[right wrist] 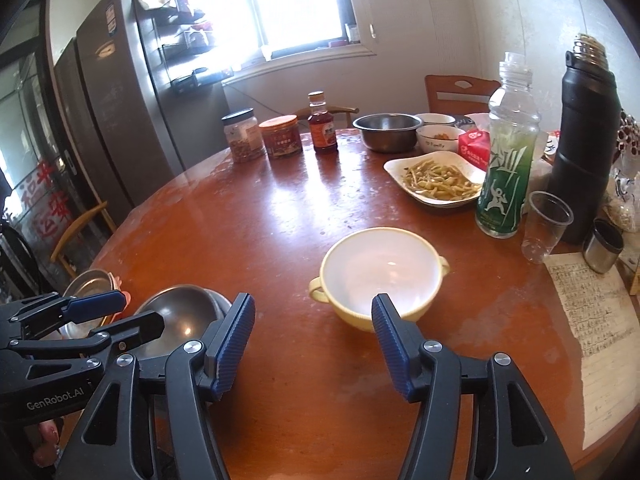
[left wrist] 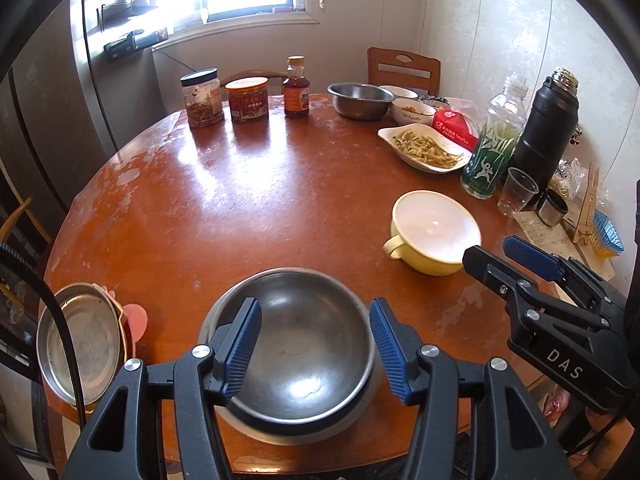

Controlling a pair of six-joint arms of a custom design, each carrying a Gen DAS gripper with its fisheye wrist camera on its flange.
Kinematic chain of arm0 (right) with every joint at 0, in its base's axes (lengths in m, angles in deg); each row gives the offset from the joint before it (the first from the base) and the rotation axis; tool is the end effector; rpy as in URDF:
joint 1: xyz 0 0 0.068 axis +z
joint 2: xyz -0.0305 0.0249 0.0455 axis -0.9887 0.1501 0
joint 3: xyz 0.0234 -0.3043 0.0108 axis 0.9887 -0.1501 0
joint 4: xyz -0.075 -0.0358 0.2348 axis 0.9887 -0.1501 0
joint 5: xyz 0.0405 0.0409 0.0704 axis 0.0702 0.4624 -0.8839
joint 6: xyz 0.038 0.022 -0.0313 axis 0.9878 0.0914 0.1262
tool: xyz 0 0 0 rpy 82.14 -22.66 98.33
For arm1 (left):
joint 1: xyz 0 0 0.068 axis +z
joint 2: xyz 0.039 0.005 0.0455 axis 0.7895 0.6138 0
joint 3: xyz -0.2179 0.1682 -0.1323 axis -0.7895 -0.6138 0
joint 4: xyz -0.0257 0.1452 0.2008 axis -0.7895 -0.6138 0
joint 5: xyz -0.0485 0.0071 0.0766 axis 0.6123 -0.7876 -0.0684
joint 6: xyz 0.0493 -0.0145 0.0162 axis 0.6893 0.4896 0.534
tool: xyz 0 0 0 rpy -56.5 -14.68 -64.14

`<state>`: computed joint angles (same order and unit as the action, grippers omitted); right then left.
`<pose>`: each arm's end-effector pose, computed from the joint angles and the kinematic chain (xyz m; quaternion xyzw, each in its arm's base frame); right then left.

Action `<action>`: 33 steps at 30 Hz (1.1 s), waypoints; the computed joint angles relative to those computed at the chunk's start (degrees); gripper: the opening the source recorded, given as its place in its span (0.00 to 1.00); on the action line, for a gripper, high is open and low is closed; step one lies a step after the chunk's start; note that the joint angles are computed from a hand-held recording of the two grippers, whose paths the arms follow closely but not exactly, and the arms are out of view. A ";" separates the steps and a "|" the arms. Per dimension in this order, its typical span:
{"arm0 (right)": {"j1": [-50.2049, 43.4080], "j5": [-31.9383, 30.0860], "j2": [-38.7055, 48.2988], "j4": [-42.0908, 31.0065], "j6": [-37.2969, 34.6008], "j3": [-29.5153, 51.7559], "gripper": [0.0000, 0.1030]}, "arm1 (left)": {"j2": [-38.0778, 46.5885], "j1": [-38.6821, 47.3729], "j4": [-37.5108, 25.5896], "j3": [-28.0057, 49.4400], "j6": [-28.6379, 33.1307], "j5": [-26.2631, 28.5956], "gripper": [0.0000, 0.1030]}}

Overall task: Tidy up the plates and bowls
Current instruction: 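Move the right tool to the cream-yellow handled bowl and grip its rim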

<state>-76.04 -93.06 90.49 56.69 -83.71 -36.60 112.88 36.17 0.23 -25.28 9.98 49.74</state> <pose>0.3257 0.0418 0.2335 -0.0905 0.9010 0.1744 0.3867 0.2901 -0.0779 0.2620 0.0093 0.9431 -0.0159 0.3321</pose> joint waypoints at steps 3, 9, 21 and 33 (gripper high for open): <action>-1.60 -0.38 0.22 -0.52 -0.17 0.72 0.62 | 1.47 -1.12 -0.20 1.90 -0.14 -0.13 0.56; -5.35 -1.24 0.43 -0.49 -0.19 1.12 0.65 | 5.77 -3.66 -0.53 6.07 -0.74 -0.37 0.57; -11.55 -2.85 5.43 -0.79 0.19 4.10 0.66 | 15.09 -5.91 -2.55 15.58 0.09 1.18 0.57; -11.32 -1.78 13.32 -2.08 0.87 8.97 0.66 | 24.72 -5.09 -6.18 25.38 1.03 2.40 0.57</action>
